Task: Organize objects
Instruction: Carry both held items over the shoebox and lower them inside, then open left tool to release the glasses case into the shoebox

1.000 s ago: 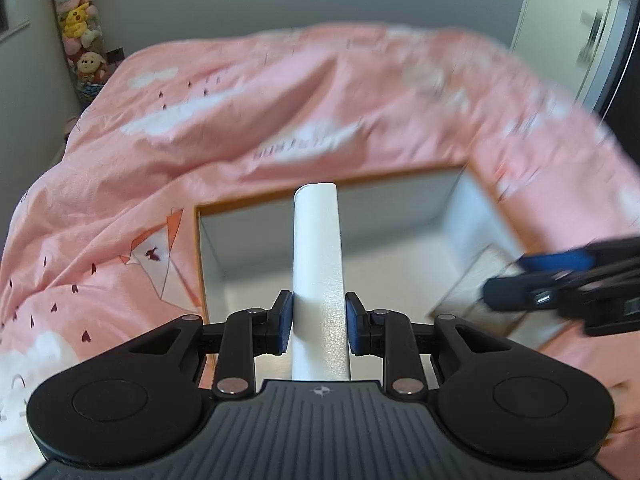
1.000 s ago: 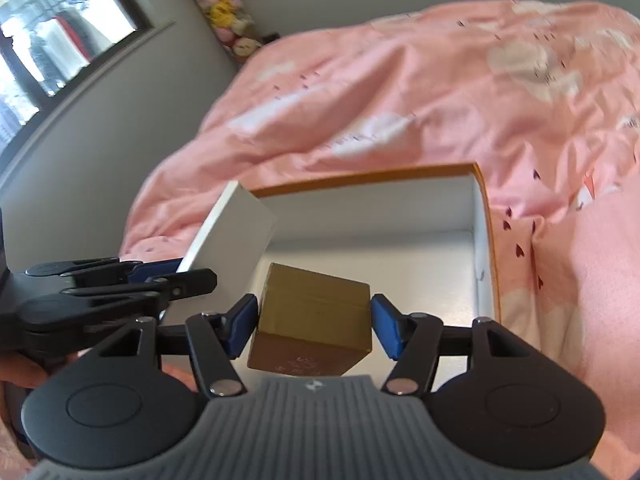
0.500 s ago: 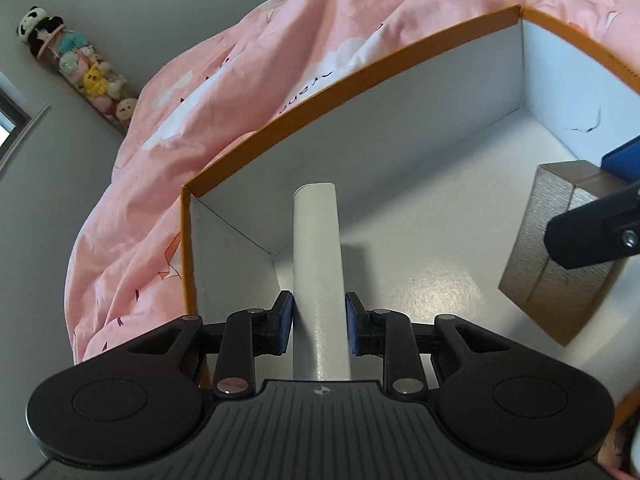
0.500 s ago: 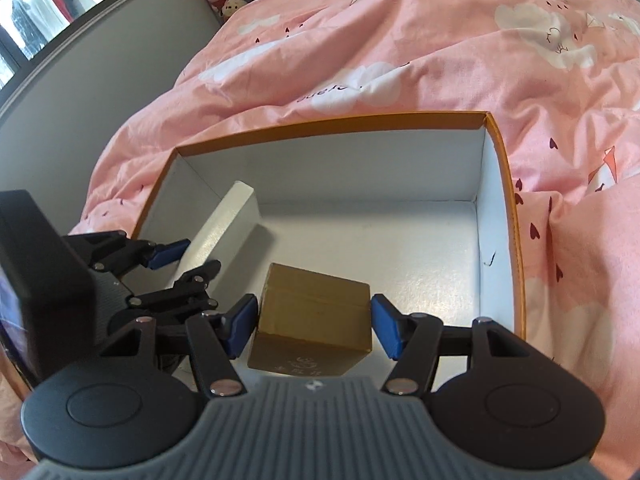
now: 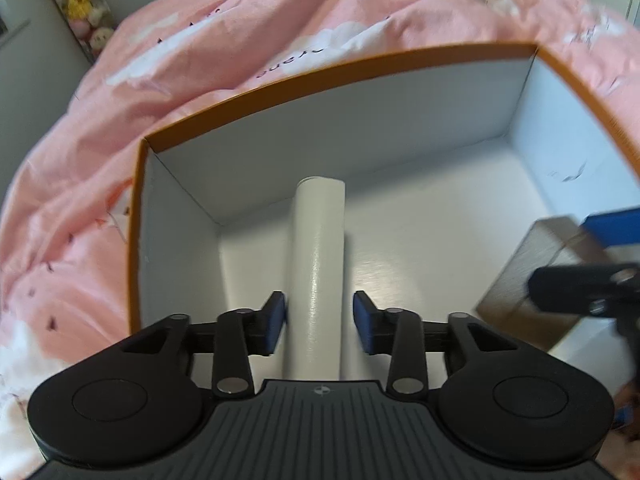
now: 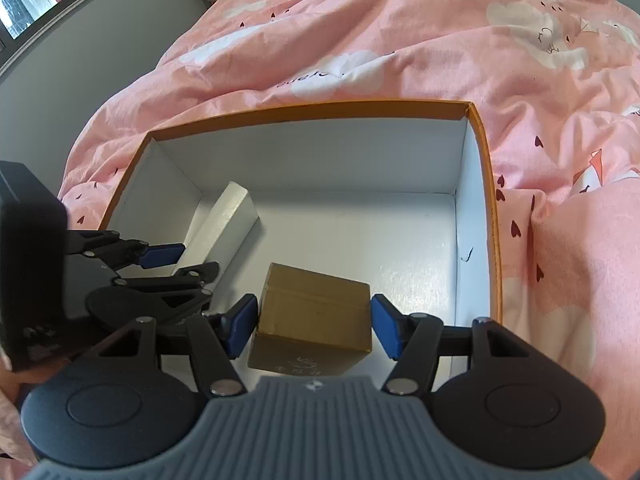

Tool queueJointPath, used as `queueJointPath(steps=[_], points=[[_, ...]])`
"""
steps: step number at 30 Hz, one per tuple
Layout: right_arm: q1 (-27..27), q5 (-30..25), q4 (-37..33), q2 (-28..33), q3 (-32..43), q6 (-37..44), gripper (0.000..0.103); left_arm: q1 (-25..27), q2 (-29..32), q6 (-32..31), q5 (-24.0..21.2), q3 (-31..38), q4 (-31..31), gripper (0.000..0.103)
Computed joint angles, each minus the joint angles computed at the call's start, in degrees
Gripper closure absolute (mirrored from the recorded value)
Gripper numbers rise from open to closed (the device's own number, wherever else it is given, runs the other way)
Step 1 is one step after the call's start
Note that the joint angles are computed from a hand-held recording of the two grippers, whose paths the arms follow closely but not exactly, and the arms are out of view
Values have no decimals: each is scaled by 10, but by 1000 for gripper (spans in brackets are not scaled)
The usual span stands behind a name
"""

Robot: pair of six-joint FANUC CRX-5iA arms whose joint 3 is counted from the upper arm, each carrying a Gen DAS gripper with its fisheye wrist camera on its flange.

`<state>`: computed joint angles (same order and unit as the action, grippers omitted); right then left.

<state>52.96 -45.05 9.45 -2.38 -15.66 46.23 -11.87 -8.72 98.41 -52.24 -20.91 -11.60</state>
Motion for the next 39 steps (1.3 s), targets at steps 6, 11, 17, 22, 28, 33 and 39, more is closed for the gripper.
queueJointPath(steps=[6, 11, 17, 22, 28, 33, 39], points=[[-5, -8, -13, 6, 11, 10, 39, 64, -31, -112, 31, -60, 166, 58], [-7, -13, -25, 9, 16, 16, 39, 97, -23, -169, 28, -85, 255, 63], [-11, -28, -37, 18, 27, 24, 39, 107, -7, -179, 9, -69, 241, 62], [-15, -25, -34, 19, 30, 20, 39, 111, 27, -183, -34, -34, 225, 43], [-21, -22, -45, 19, 32, 32, 39, 86, 56, -161, -44, 1, 168, 44], [-30, -22, -62, 22, 36, 48, 39, 51, 59, -120, -32, 28, 88, 51], [-35, -20, -75, 27, 42, 62, 39, 66, 55, -153, -39, 31, 109, 59]])
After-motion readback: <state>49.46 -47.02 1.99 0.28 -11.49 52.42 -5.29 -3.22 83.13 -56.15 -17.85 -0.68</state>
